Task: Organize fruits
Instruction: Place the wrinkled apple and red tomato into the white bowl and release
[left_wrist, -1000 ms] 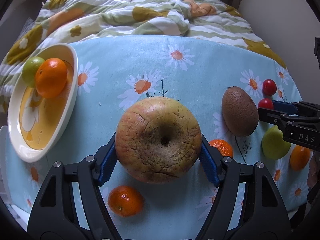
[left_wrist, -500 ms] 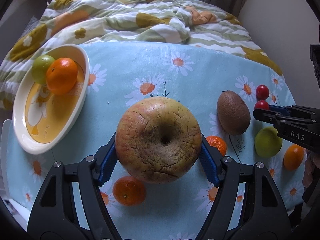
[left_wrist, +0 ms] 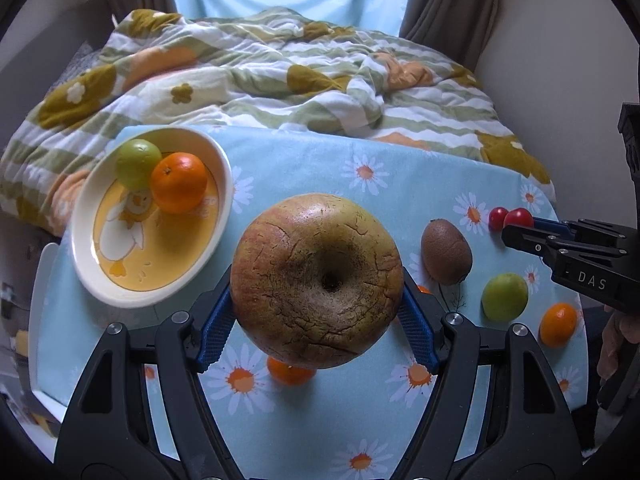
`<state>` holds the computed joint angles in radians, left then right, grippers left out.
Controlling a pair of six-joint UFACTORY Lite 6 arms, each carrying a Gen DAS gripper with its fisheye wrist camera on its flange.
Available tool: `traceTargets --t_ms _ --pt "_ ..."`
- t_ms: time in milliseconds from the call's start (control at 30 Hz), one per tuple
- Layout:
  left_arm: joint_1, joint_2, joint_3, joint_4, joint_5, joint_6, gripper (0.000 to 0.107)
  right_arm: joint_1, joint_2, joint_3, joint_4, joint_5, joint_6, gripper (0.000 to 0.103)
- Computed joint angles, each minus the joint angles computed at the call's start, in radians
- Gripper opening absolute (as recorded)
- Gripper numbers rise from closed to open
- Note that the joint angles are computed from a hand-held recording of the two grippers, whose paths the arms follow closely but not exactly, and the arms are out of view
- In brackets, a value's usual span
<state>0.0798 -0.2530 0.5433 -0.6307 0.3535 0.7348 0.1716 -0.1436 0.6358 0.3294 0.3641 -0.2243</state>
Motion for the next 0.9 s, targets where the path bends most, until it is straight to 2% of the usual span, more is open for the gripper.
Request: traceTargets --t_ms 167,367,633,900 --pt "0.152 -0.041 0.038 -0.043 0.117 0.151 0.080 0.133 -0.033 0.042 -0.163 0.020 0.262 0.027" --pt "0.354 0.021 0.147 -0.086 0.250 0.359 0.080 0.314 0.006 0.147 -0.354 0.042 0.608 0.027" --pt "0.542 0.257 0.367 -0.120 0.338 0.587 0.080 0.520 0.199 0.346 -0.589 0.051 1.018 0.027" --pt "0.626 0.562 0.638 -0.116 0.372 0.707 0.080 0.621 0.422 0.557 -0.704 0.067 1.253 0.027"
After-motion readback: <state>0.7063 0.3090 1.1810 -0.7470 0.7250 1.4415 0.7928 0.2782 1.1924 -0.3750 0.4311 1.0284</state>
